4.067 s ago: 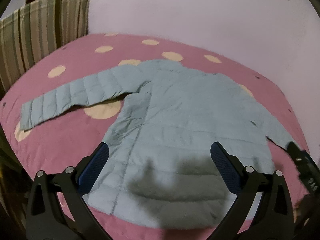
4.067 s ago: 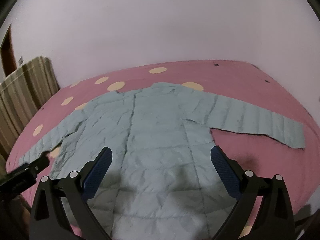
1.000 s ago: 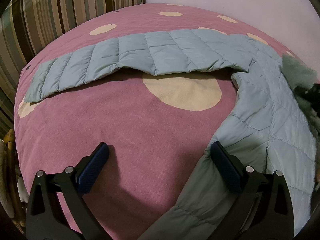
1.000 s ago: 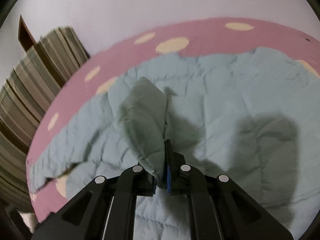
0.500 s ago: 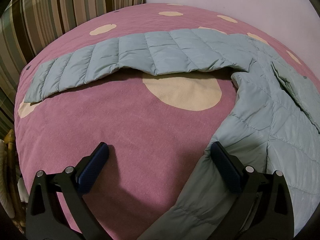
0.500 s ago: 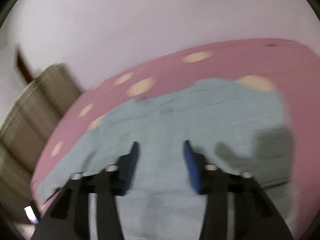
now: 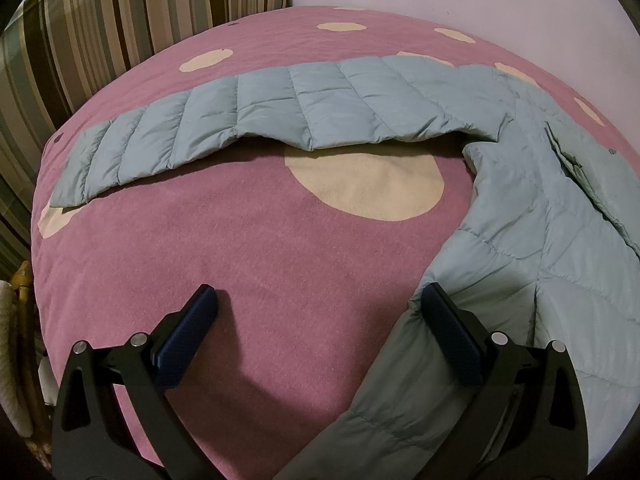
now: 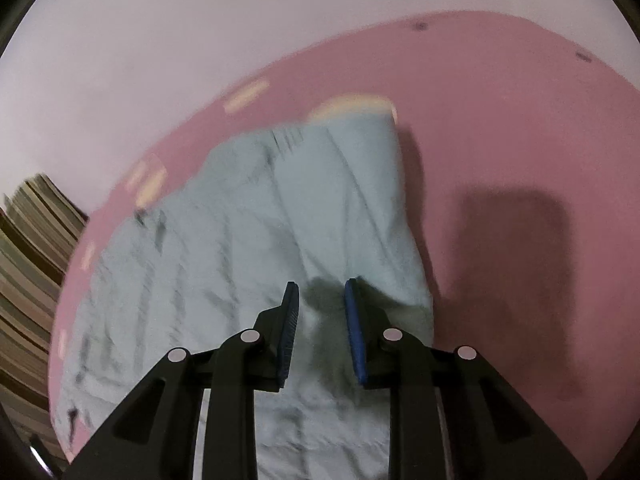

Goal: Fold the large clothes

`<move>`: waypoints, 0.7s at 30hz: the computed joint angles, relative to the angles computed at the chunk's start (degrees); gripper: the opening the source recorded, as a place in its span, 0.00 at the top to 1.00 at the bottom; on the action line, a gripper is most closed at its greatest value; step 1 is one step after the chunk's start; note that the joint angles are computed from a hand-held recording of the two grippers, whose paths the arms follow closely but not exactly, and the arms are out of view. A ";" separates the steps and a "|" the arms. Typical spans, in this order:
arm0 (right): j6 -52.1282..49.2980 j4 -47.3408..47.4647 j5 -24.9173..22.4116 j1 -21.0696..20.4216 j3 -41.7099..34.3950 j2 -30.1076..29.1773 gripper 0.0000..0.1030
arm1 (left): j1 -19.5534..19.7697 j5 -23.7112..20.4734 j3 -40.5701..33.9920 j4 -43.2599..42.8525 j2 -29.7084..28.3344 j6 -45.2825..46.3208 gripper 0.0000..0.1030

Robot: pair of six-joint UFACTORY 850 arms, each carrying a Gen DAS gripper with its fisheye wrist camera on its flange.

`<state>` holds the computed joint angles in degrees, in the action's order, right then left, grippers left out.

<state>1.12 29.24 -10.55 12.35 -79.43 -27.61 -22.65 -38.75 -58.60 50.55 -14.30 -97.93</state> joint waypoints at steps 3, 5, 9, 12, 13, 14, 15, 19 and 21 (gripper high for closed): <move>9.37 -9.25 0.16 -0.42 -4.21 -1.58 0.75 | 0.03 -0.19 0.15 0.00 0.20 0.19 0.02; 15.08 -15.18 -0.52 -0.82 -8.09 -4.08 0.75 | 0.08 -0.08 0.11 -0.04 0.15 0.16 0.02; 23.74 -23.73 -4.90 -1.57 -15.72 -9.90 0.75 | -0.02 -0.29 -0.08 -0.01 -0.08 0.15 0.02; 27.22 -26.66 -11.30 -2.14 -21.48 -15.24 0.75 | -0.04 -0.34 -0.10 -0.01 -0.10 0.17 0.02; 25.17 -23.96 -11.52 -2.51 -22.09 -16.37 0.75 | -0.02 -0.34 -0.07 0.02 -0.07 0.18 0.02; 24.80 -23.64 -10.40 -2.69 -21.43 -16.06 0.75 | 0.02 -0.35 -0.15 -0.09 -0.17 0.32 0.02; 25.41 -24.56 -10.66 -2.56 -21.66 -15.99 0.75 | -0.01 -0.32 -0.09 -0.03 -0.11 0.22 0.02; 31.89 -32.52 -9.07 -0.91 -17.90 -11.29 0.69 | 0.04 -0.30 -0.16 -0.15 -0.17 0.37 0.02; 36.37 -37.33 -6.62 0.27 -13.59 -7.80 0.49 | -0.01 -0.32 -0.09 0.07 -0.10 0.14 0.02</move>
<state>37.48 -8.09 -17.17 12.62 -93.02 -35.41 -22.66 -39.07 -58.69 50.62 -14.40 -97.79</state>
